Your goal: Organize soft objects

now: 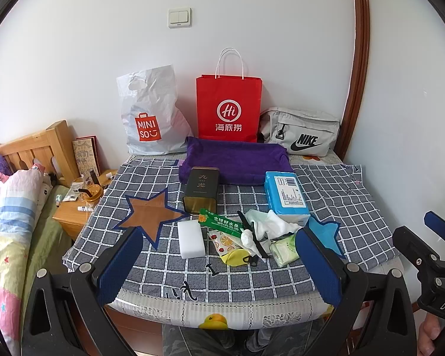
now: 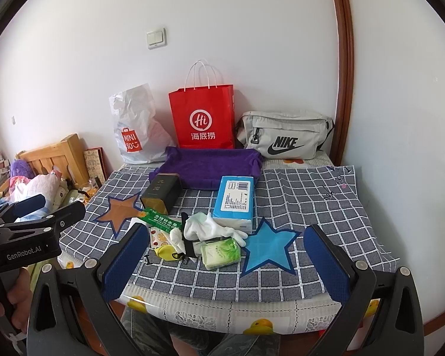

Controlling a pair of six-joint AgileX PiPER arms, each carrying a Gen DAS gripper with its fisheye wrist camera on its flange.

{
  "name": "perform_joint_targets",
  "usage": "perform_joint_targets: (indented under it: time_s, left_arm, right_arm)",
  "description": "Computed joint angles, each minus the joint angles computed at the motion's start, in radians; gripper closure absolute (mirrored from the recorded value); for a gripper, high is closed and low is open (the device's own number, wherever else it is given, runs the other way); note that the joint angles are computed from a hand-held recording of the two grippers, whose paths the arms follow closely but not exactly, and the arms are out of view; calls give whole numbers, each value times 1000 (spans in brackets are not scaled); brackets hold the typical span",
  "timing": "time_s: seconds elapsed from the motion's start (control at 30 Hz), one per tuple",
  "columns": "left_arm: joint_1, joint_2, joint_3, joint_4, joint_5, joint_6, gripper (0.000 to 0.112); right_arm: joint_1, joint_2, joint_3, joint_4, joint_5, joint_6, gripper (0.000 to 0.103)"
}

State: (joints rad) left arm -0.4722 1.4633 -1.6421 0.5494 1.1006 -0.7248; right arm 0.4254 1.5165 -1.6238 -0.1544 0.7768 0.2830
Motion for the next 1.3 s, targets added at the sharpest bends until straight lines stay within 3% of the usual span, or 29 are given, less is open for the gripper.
perform_joint_targets:
  time_s: [0.4,0.6,0.87,1.13,1.3]
  left_arm:
    - [1,15,-25,2,14,5,9]
    - [44,28,16,-25,-54,20,9]
    - [201,94,90,-179,-132,94,11]
    - [290,179,171,-197,-210,53,16]
    - [337,234,189,-246,-260,111,22]
  right_arm:
    - [4,-13,22,-1,-17,-3,0]
    - [-14,12,29,40,-24,-33,0]
    - [-62,116,55,143,-62,-102,0]
    - [-104,258,48,275,-101,-214,0]
    - [-126,358,20,355,-111,-290,0]
